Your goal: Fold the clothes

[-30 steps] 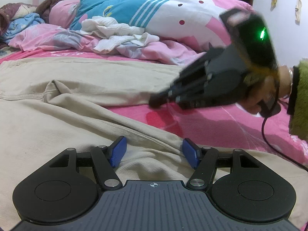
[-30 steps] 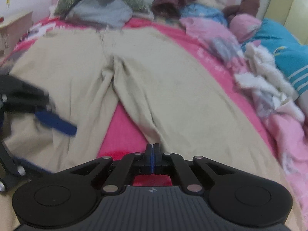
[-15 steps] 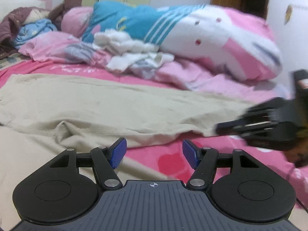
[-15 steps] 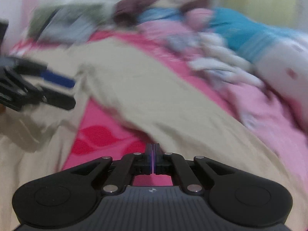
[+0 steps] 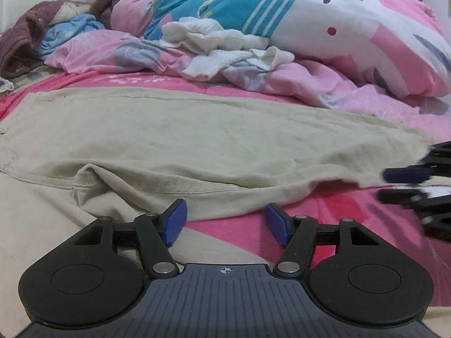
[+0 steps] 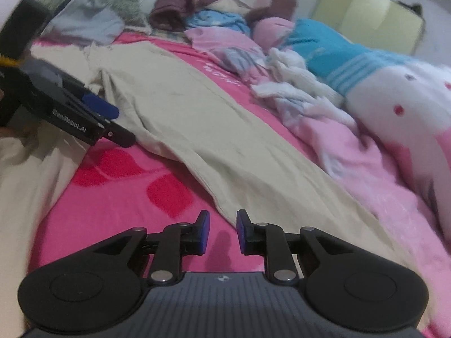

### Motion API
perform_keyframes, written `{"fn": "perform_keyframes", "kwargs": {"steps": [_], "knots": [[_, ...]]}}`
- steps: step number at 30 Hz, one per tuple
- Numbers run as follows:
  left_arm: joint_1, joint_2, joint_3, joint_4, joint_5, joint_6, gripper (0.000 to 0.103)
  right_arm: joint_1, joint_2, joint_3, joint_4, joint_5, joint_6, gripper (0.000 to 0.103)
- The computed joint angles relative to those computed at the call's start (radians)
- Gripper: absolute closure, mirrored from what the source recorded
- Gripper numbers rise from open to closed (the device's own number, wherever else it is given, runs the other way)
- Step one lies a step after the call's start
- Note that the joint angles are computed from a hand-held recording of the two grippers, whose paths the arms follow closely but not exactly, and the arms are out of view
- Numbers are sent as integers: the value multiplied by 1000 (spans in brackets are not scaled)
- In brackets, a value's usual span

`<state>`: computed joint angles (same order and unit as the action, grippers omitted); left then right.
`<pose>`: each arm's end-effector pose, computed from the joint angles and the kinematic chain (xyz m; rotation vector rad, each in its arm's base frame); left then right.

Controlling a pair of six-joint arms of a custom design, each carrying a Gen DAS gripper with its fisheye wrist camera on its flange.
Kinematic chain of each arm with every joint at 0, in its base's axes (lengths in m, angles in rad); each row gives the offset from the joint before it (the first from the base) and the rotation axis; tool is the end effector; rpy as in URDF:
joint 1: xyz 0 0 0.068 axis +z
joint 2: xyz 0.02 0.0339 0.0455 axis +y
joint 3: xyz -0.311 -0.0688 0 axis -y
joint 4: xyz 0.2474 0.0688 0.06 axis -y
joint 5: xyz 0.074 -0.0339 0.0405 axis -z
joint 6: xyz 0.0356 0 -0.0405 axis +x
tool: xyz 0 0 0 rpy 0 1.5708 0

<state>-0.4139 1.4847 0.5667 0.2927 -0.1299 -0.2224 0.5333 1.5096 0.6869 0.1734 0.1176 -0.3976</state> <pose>0.2580 -0.1083 0.1993 0.1373 2.1940 -0.2158 0.2608 0.1491 0.2173 -0.9361 2.0080 -0.0555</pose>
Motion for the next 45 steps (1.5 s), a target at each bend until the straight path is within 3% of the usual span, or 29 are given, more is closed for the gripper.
{"fn": "perform_keyframes", "kwargs": {"steps": [3, 4, 5, 8, 11, 16, 19, 20, 23, 26, 29, 32, 34, 35, 38, 42, 45], "knots": [[12, -1, -14, 28, 20, -7, 40, 37, 97, 22, 68, 93, -27, 85], [22, -1, -20, 43, 38, -14, 40, 44, 118, 26, 80, 115, -33, 100], [32, -1, -26, 59, 56, -22, 40, 46, 119, 24, 81, 124, -32, 102], [79, -7, -54, 107, 133, -67, 40, 43, 58, 9, 28, 101, 2, 102], [82, -7, -58, 117, 141, -79, 40, 48, -1, -17, -44, 75, 36, 102], [73, -5, -54, 111, 125, -74, 40, 66, 3, -53, 2, 106, 108, 99], [62, -2, -51, 104, 105, -63, 39, 21, -96, -80, -77, 56, 222, 97], [59, -1, -50, 102, 99, -60, 39, -6, -147, -94, -115, 30, 269, 92], [60, 0, -51, 105, 100, -58, 39, -220, -318, -161, -177, -66, 468, 74], [57, 0, -51, 105, 96, -55, 38, -545, -409, -188, -213, -201, 689, 63], [53, 2, -51, 106, 90, -51, 37, -879, -347, -181, -196, -346, 941, 60], [48, 6, -52, 110, 82, -47, 37, -1054, -226, -217, -48, -520, 1116, 64], [44, 7, -54, 114, 75, -46, 37, -1036, -208, -222, 1, -511, 1120, 66], [43, 7, -53, 114, 73, -45, 37, -1006, -206, -217, 4, -487, 1096, 79], [42, 8, -52, 114, 72, -45, 37, -946, -211, -187, -40, -428, 1036, 92], [44, 11, -54, 119, 74, -43, 37, -1016, -286, -185, -82, -423, 997, 96], [44, 11, -58, 122, 74, -44, 37, -1046, -234, -177, -125, -433, 959, 97]]}}
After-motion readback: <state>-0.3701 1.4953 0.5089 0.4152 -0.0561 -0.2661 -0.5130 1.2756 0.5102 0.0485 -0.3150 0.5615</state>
